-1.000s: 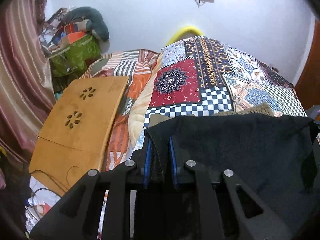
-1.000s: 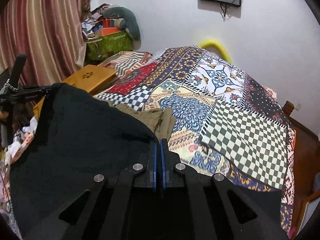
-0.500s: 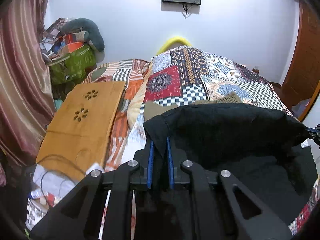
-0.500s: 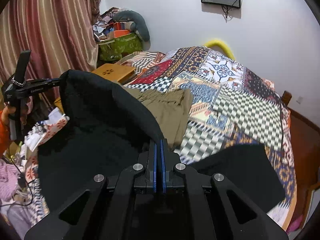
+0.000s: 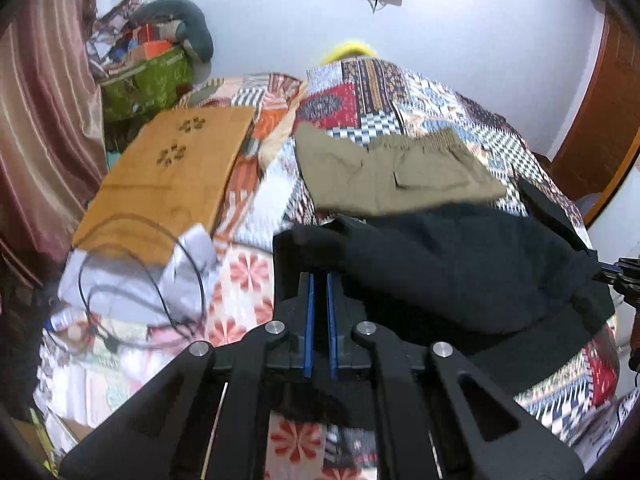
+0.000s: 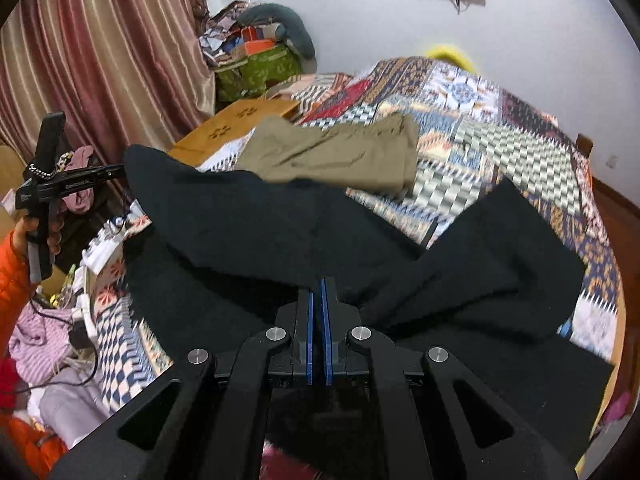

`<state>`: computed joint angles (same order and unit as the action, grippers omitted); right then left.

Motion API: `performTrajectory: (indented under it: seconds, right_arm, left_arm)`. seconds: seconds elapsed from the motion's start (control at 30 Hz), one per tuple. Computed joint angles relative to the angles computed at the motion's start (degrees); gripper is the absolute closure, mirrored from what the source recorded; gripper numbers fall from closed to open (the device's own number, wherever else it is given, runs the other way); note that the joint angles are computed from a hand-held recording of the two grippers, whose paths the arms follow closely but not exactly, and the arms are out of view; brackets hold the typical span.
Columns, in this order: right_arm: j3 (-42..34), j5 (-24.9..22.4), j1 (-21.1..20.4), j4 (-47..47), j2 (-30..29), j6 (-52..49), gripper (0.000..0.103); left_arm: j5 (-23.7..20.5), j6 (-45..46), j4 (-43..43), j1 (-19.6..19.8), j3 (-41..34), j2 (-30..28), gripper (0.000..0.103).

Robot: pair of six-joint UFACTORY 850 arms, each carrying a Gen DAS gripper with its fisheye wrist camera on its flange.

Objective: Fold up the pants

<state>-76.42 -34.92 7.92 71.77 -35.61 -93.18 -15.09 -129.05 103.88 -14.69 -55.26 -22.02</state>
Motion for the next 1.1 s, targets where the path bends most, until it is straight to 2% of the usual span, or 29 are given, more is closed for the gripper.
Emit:
performTrajectory:
  seconds: [0.23, 0.33, 0.4, 0.43, 0.5, 0.53, 0.6, 0.67, 0.87, 1.0, 1.03, 1.07, 1.1]
  right_arm:
    - [2.05, 1.72, 0.12, -4.12, -0.29, 5.21, 0.099]
    - [2.09, 2.16, -0.05, -6.12, -0.17, 7.53, 0.099]
    - [2.27, 2.02, -0.16, -7.1, 0.28, 8.98, 0.096]
    - [2.49, 2.19, -0.28, -7.34, 0.68, 9.29, 0.094]
    - [3.14, 2.67, -0.65, -7.21, 1.51, 9.18, 0.087]
    - [3.65, 3.45, -0.82, -6.72, 2.07, 8.95, 0.077]
    - [4.46, 4.56, -1.51, -4.5, 2.94, 6.82, 0.063]
    - [4.66, 5.36, -2.42, -3.44, 3.48, 6.15, 0.062]
    - [2.87, 7.77, -3.43, -2.6, 2.95, 7.68, 0.062]
    - [1.37, 9.23, -3.12, -0.57, 1.76, 7.38, 0.05]
    - [1.08, 9.53, -2.98, 0.16, 1.45, 7.0, 0.05]
    - [0.66, 9.63, -2.87, 0.5, 1.06, 7.05, 0.05]
    - [0.09, 9.57, -2.76, 0.47, 0.55, 7.6, 0.049]
  left_arm:
    - [3.04, 3.14, -6.7, -0.1, 1.52, -1.55, 0.098]
    - [4.14, 4.57, -10.13, 0.28, 1.01, -2.23, 0.092]
    - [5.82, 4.43, -11.89, 0.91, 0.6, -2.56, 0.074]
    - [6.1, 2.95, -11.33, 1.02, 0.47, -2.7, 0.069]
    - [5.06, 3.44, -12.77, 0.79, 0.22, -2.91, 0.053]
    - [4.03, 5.18, -14.86, 0.39, -0.02, -3.13, 0.05]
    - [3.63, 6.39, -16.04, 0.13, -0.34, -3.53, 0.044]
    - [4.06, 9.88, -20.03, 0.01, -0.97, -4.49, 0.041]
    - [6.68, 20.75, -32.69, 0.38, -3.3, -8.34, 0.04]
    - [5.13, 13.08, -25.98, -0.47, -4.0, -9.58, 0.04]
    - [4.45, 11.8, -24.74, -0.75, -4.22, -9.82, 0.04]
    - [3.62, 11.08, -23.94, -1.05, -4.34, -9.99, 0.042]
    - [2.64, 11.05, -23.69, -1.34, -4.59, -10.22, 0.05]
